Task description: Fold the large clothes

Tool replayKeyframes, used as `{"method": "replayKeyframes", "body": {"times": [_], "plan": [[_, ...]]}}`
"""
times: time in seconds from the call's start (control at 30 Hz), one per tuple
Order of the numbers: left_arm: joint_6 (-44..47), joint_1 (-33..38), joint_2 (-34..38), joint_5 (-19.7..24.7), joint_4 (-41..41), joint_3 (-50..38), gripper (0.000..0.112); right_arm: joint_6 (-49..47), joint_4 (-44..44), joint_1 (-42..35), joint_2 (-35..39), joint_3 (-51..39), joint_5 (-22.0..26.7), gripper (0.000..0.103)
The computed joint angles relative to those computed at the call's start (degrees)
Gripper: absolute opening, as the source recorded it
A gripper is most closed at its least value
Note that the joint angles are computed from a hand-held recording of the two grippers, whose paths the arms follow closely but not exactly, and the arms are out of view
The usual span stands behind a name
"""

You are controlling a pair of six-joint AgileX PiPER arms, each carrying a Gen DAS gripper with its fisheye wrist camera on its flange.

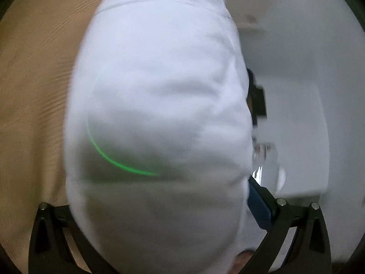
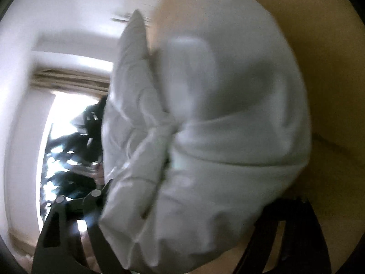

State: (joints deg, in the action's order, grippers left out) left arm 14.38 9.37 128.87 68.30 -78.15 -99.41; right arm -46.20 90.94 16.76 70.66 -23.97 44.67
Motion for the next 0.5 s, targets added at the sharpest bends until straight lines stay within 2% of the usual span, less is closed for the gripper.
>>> {"method": "replayKeyframes", "body": {"times": [0.07, 0.1, 0.2, 0.27, 0.33, 0.4, 0.5], "plan": [[3.6, 1.02, -0.07, -0.73, -4.07, 2.17, 0.102, -6.76, 3.98, -0.9, 2.18, 1.48, 1.0, 0.085], [2.58, 0.88, -0.05, -1.1, -2.79, 0.44, 0.102, -6.7, 3.22, -1.01, 1.89, 1.31, 0.68, 0.085], [-5.15, 0.1, 0.21, -0.46, 6.56, -7.67, 0.101, -2.58, -0.77, -1.24, 1.83, -0.32, 0.71, 0.085], [-8.05, 0.1, -1.8, -0.36, 10.56, -8.71, 0.101, 2.36, -5.06, -1.58, 0.65, -1.69, 0.78, 0.087], [-14.83, -0.44, -5.39, 0.04, 20.73, -10.37, 0.101, 10.52, -11.74, -1.05, -2.47, -3.16, 0.34, 0.087], [-17.52, -1.86, -12.43, -0.67, 32.19, -6.91, 0.101, 18.8, -19.72, -1.31, -6.71, -4.63, 1.0, 0.088], [-22.83, -6.31, -21.55, -4.6, 48.57, -3.86, 0.101, 27.44, -31.4, -7.85, -14.96, -7.16, 9.2, 0.088]]}}
